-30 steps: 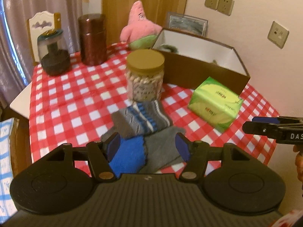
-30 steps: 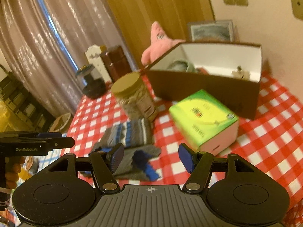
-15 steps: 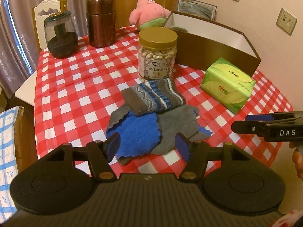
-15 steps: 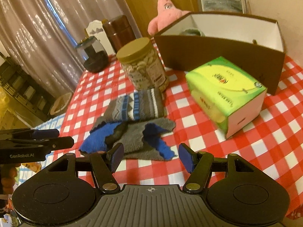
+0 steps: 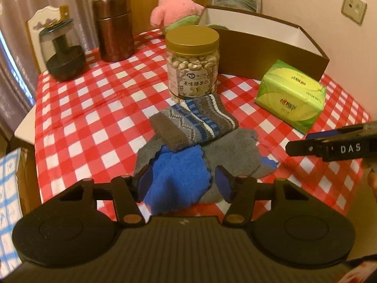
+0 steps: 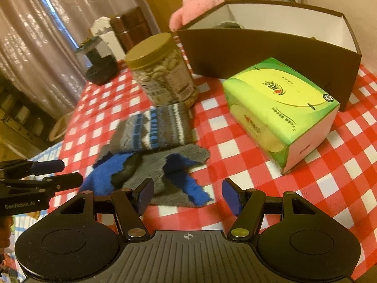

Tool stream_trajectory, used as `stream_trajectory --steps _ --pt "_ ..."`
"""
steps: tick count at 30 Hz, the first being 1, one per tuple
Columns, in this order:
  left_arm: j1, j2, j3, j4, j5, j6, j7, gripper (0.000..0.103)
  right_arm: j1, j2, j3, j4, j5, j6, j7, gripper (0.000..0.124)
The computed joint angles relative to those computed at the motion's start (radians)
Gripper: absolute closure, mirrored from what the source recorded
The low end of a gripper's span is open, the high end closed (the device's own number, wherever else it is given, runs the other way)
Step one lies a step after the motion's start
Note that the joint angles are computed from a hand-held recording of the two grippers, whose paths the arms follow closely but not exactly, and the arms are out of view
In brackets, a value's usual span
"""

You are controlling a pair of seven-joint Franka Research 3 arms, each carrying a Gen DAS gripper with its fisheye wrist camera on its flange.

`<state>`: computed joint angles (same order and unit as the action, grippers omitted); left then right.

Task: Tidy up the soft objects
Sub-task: 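Withdraw both open tools from the box toward the remaining pile, then grasp the striped sock with the left tool while the right tool grasps the grey-blue fleece cloth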

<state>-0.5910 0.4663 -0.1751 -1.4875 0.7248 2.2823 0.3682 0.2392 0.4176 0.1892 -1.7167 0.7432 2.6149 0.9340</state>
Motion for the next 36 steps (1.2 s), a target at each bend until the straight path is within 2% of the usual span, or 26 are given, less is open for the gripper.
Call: stream_trajectory --steps 6,12,18,22,27,29,30,33,36 --pt "0.001 0.093 0.014 0.105 0.015 0.009 0.146 0.049 0.018 0.054 -0.017 0.060 -0.055 0.005 0.074 0.060" --pt "-0.015 0.202 0.039 0.235 0.008 0.008 0.345 0.049 0.026 0.099 -0.026 0.115 -0.112 -0.001 0.150 0.060" --pt "-0.041 0.305 0.074 0.361 -0.007 -0.042 0.518 0.049 0.027 0.147 -0.028 0.171 -0.158 -0.015 0.217 0.060" --pt "-0.045 0.352 0.084 0.415 -0.027 -0.056 0.615 0.049 0.026 0.172 -0.027 0.203 -0.178 -0.029 0.244 0.060" --pt "-0.056 0.401 0.108 0.473 -0.044 -0.072 0.675 0.049 0.026 0.192 -0.026 0.229 -0.199 -0.044 0.268 0.060" --pt "-0.057 0.409 0.116 0.480 -0.047 -0.067 0.679 0.058 0.027 0.196 -0.027 0.234 -0.205 -0.046 0.276 0.060" --pt "-0.057 0.409 0.120 0.479 -0.048 -0.061 0.676 0.067 0.027 0.198 -0.027 0.236 -0.208 -0.047 0.279 0.060" --pt "-0.044 0.370 0.124 0.418 -0.046 0.001 0.647 0.082 0.025 0.198 -0.026 0.237 -0.212 -0.048 0.285 0.060" --pt "-0.034 0.315 0.131 0.348 -0.035 0.054 0.578 0.086 0.022 0.193 -0.021 0.230 -0.209 -0.044 0.282 0.060"
